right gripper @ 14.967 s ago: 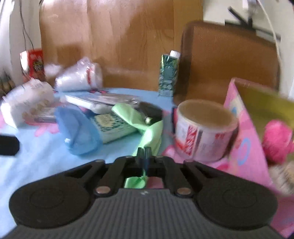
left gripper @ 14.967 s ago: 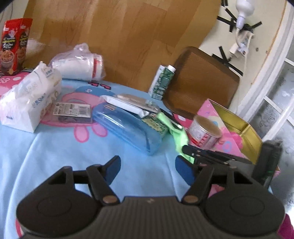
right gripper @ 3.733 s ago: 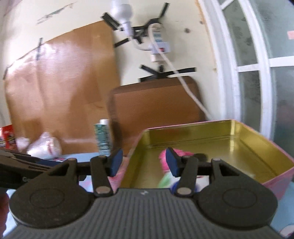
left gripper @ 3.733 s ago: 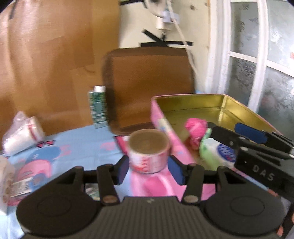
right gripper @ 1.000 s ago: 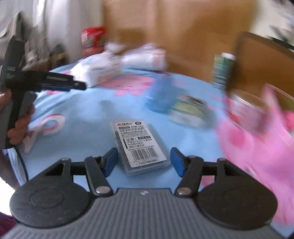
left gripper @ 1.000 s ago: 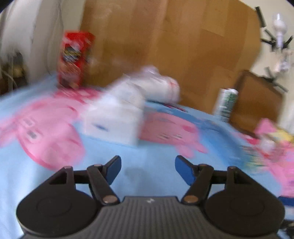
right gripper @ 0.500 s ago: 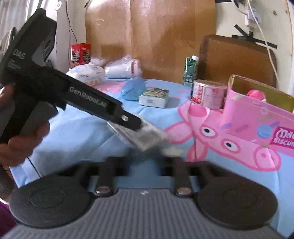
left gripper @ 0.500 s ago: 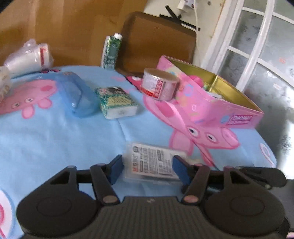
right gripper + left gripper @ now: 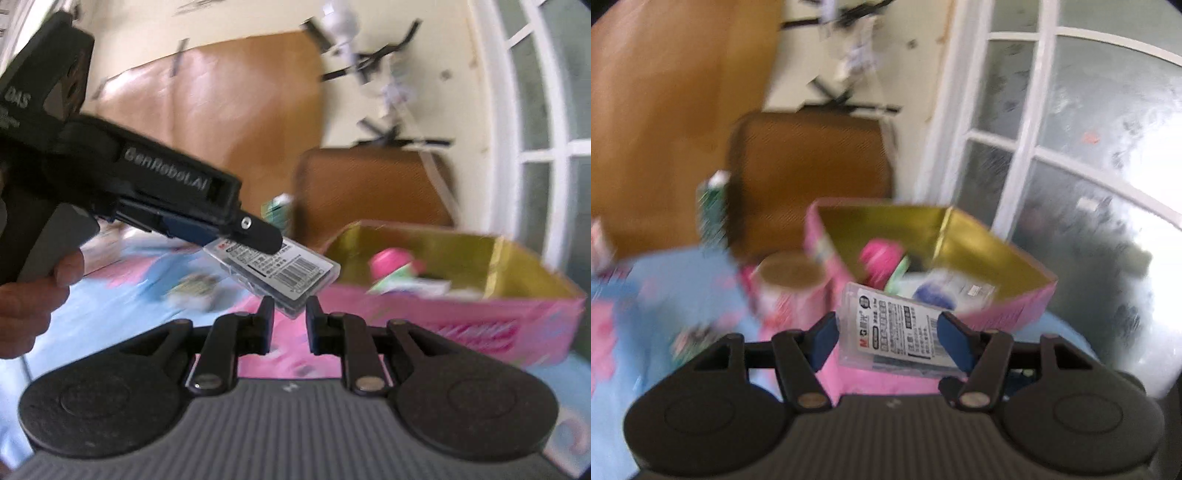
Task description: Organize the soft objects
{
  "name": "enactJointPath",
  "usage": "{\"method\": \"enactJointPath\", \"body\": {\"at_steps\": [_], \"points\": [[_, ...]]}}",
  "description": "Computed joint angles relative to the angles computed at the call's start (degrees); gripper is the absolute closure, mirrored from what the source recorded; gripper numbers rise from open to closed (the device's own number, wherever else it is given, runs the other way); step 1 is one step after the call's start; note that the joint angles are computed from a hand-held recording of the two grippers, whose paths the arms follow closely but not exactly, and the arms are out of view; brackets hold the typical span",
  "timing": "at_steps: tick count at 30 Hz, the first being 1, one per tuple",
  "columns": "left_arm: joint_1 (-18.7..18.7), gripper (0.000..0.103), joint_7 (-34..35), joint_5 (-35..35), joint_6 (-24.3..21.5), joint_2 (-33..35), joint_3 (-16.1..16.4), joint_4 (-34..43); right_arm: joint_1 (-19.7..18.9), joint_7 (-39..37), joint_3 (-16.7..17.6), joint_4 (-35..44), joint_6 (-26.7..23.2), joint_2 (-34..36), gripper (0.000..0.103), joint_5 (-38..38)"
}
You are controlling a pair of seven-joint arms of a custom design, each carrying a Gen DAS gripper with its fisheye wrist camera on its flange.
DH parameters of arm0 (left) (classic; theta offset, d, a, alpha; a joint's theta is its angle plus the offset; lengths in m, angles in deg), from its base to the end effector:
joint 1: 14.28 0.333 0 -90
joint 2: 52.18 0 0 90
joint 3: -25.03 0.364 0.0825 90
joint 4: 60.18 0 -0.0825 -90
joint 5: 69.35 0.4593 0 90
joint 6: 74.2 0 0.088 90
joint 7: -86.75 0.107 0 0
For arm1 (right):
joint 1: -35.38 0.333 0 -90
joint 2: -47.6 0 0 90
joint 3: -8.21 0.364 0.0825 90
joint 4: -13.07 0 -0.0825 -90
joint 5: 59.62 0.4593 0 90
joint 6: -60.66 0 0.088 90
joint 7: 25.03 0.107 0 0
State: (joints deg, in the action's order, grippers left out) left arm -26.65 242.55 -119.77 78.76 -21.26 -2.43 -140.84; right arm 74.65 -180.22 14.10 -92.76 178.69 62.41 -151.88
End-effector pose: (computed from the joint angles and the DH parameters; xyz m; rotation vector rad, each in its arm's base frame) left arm 0.7155 -0.4443 0.5109 -0.7026 2.5026 -1.5723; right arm 0.5496 0.4701 0.4368 -1.2205 1.6314 -1.3351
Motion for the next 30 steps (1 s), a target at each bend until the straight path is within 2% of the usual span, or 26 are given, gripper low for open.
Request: {"method": "enactJointPath", "body": {"at_steps": [3,6,8,12,16,19,21,24,25,28,30], "points": [[-4.3,0.04,-2.5,3.9,1.4,4.0,1.0,5.6,-1.2,0.0,-0.7,-0.9,-1.7,-1.3,0.081,2.0],[-9.4,0.038,-11.7,12.3,-0.2,8.4,5.1,11.9,-3.3,-0.4,-1.0,-0.7,-1.1,-1.4,0.077,6.0],[-10.5,0.038,-16.2,16.0,-0.8,9.9,6.3,13.9,-3.5,0.5,-1.2,-0.3,-2.9,-1.0,0.077,6.2],[-7.2,0.038,-19.3,16.7,-1.2,10.4,4.1,13.7,-3.6,3.6,-1.2,-0.7,-3.0,-1.1,0.077,4.8],[0.4,0.037,-14.3,10.3,2.4,6.7,-0.3,6.7,-3.6,4.0,-1.1,0.0,-1.6,-0.2,0.077,3.5],[3.5,0.037,-12.7,7.7,6.7,3.9,0.4,1.3,-3.1,6.4,-1.2,1.4,0.4,1.1,0.077,0.9],[3.3,0.037,-14.9,8.9,9.8,2.9,3.2,-1.1,-3.0,6.4,-1.5,3.5,4.1,2.8,0.077,-0.8],[2.9,0.037,-20.9,12.7,12.7,2.2,7.6,-3.7,-3.3,2.8,-2.3,8.9,12.2,6.7,0.077,-2.1],[2.9,0.037,-22.9,13.8,13.7,2.2,8.6,-4.2,-3.3,0.6,-2.7,11.4,14.7,8.5,0.077,-1.3],[0.4,0.037,-31.8,18.3,17.5,2.9,14.4,-4.5,-3.9,-4.6,-3.9,18.9,22.3,13.7,0.076,2.1],[-0.6,0.037,-37.5,20.0,18.4,3.7,17.3,-4.1,-4.8,-10.4,-4.0,26.0,26.7,18.6,0.067,6.1]]}}
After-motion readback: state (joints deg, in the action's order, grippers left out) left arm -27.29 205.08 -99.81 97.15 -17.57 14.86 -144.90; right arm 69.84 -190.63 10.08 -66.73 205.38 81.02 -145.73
